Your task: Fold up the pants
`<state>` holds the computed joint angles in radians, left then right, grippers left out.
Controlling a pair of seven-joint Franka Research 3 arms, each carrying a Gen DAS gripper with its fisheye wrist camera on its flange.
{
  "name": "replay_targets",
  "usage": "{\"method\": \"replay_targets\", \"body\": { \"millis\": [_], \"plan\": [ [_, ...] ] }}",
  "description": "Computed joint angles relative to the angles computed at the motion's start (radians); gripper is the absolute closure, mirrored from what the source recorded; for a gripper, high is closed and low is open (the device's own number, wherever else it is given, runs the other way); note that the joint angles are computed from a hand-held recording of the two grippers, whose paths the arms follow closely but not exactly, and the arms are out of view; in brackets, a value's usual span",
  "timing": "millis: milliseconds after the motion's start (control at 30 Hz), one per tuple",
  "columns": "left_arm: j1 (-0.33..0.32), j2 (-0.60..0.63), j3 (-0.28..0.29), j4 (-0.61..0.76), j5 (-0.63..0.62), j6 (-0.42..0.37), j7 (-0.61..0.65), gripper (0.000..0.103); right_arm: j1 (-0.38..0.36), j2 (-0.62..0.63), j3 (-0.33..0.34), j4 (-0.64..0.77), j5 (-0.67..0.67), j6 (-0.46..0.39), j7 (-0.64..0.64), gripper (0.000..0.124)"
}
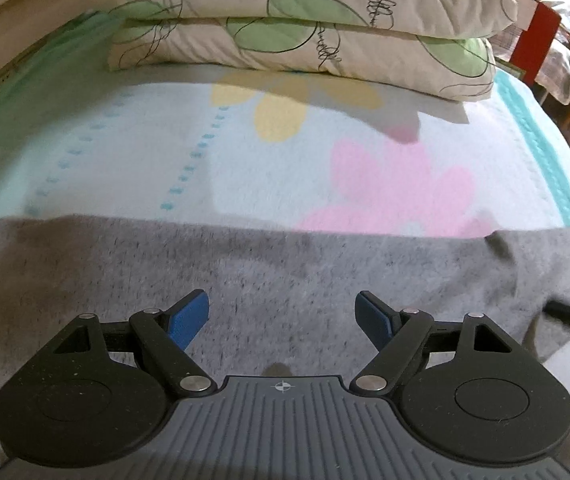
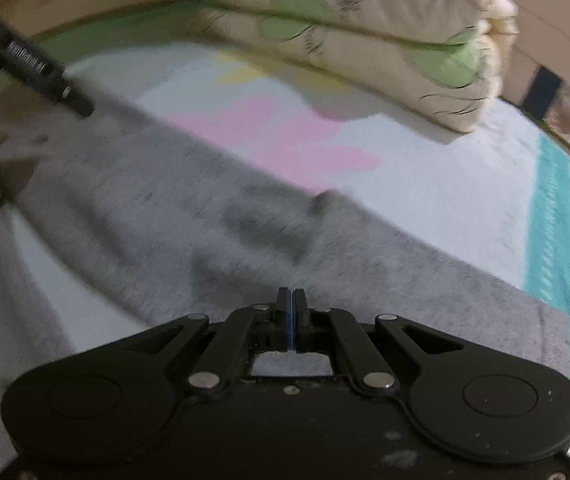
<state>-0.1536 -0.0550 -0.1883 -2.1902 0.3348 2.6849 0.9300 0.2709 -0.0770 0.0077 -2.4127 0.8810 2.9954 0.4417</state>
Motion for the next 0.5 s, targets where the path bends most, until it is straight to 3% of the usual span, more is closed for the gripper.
{"method": "replay_targets", "body": {
  "millis": [33, 100, 133, 167, 200, 267, 333, 500],
  "plan": [
    [-0.001, -0.004, -0.001, -0.004, 0.010, 0.000, 0.004, 0.023, 0.011, 0.018, -0.010, 0.028, 0.078, 0.010, -0.052, 0.118],
    [-0.001, -0.013, -0.003, -0.016, 0.030, 0.000, 0.012, 0.023, 0.007, 0.080, -0.017, 0.130, 0.286, -0.003, -0.220, 0.101],
    [-0.001, -0.017, -0.004, -0.022, 0.045, -0.006, 0.011, 0.023, -0.009, 0.118, -0.008, 0.179, 0.290, -0.022, -0.226, 0.077],
    [0.000, -0.020, -0.004, -0.027, 0.050, -0.010, 0.011, 0.023, -0.027, 0.159, -0.003, 0.232, 0.271, -0.043, -0.225, 0.068],
    [0.001, -0.024, -0.002, -0.036, 0.047, -0.008, 0.015, 0.023, -0.042, 0.190, 0.007, 0.272, 0.257, -0.054, -0.233, 0.068],
    [0.003, -0.030, 0.003, -0.053, 0.027, -0.001, 0.025, 0.023, -0.064, 0.252, 0.011, 0.350, 0.140, -0.117, -0.173, 0.061],
    [0.005, -0.031, 0.006, -0.062, 0.015, 0.001, 0.032, 0.023, -0.085, 0.320, 0.004, 0.443, 0.001, -0.237, -0.089, 0.051],
    [0.018, -0.042, 0.011, -0.095, 0.022, 0.021, 0.038, 0.023, -0.098, 0.475, -0.023, 0.665, -0.329, -0.509, 0.109, 0.052]
  ]
}}
